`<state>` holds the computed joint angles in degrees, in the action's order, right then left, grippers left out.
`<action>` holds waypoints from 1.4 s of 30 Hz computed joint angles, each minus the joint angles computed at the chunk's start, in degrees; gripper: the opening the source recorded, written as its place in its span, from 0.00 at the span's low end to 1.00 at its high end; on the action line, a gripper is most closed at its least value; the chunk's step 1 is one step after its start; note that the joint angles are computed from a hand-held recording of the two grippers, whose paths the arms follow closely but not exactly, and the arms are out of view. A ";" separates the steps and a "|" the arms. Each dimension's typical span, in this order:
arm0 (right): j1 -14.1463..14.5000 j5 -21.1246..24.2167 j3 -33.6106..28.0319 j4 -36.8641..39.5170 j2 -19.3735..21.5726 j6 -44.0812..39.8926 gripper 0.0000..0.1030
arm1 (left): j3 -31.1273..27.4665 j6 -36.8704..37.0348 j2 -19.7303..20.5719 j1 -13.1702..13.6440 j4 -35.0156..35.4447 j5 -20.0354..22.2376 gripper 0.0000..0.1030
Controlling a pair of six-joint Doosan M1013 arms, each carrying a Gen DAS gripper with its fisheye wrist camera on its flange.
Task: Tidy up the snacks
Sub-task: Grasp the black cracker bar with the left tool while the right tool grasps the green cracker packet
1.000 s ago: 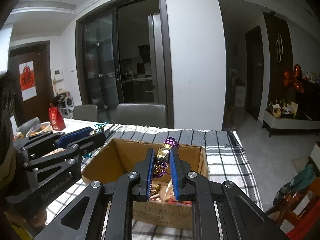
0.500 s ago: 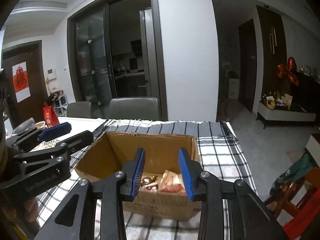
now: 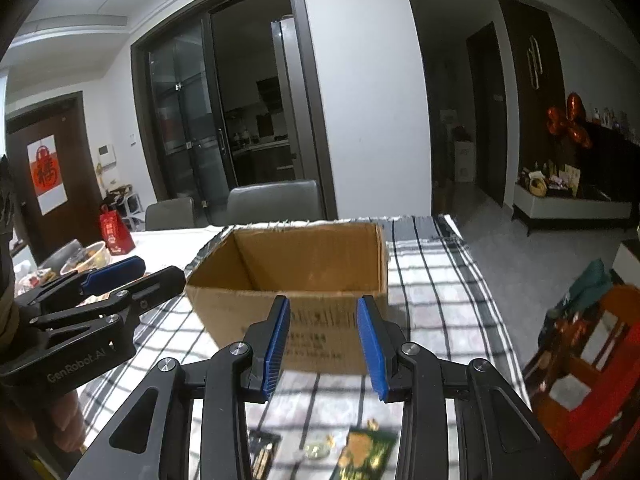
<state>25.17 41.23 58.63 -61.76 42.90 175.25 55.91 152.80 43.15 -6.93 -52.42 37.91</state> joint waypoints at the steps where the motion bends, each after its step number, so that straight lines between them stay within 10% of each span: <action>1: 0.04 0.10 0.34 0.18 -0.15 0.14 0.35 | 0.66 0.11 -0.25 0.09 -0.16 0.07 0.54; 42: 0.11 1.08 5.57 19.30 2.15 -3.28 0.44 | 6.00 -10.13 2.87 -0.20 12.46 8.92 0.46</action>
<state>25.28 42.31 64.21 -42.46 45.05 171.98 61.90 142.67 46.02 -7.12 -39.96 46.83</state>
